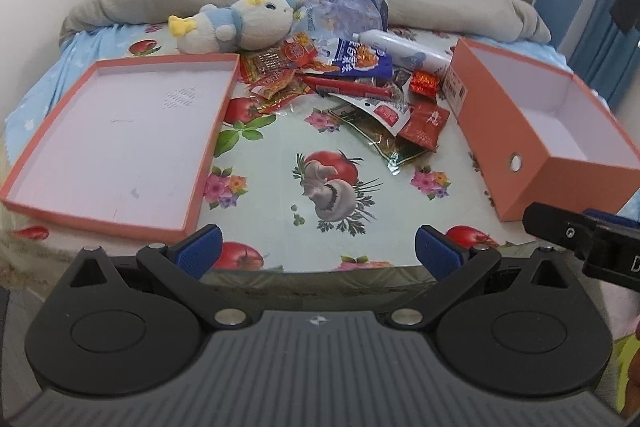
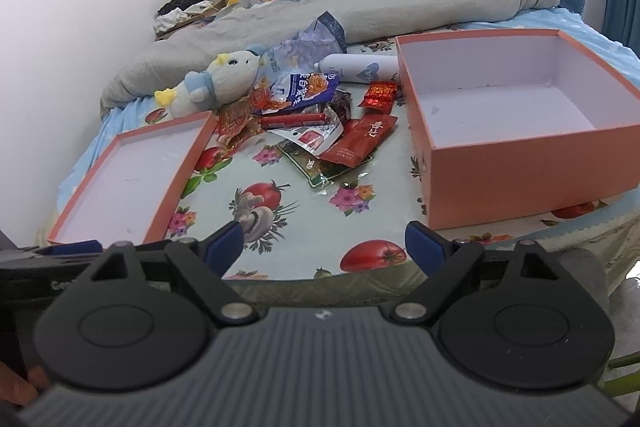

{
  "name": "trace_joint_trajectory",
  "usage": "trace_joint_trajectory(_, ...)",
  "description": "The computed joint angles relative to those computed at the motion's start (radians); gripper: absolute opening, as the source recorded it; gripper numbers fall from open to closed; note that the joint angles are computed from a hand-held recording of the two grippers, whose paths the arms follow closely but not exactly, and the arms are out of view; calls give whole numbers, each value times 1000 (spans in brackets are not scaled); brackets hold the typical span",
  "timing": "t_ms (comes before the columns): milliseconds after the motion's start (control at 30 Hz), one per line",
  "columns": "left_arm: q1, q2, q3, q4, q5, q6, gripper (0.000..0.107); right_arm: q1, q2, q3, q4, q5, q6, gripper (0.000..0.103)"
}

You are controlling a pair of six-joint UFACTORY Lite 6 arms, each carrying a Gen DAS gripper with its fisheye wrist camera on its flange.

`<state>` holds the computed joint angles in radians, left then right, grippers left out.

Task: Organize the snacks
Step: 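Lower both grippers toward the snack pile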

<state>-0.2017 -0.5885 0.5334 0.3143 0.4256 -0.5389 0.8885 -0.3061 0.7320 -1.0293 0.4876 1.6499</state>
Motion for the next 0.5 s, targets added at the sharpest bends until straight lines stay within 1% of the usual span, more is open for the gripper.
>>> trace_joint_trajectory(100, 29, 101, 29, -8, -62, 65, 103, -38, 66, 22, -55, -52, 50, 76)
trace_joint_trajectory(200, 48, 232, 85, 21, -123, 98, 103, -66, 125, 53, -111, -71, 97, 76)
trace_joint_trajectory(333, 67, 358, 149, 41, -194, 144, 103, -96, 208, 95, -230, -103, 187, 76)
trace_joint_trajectory(500, 81, 509, 228, 176, -252, 43, 103, -129, 301, 145, -390, -142, 319, 76)
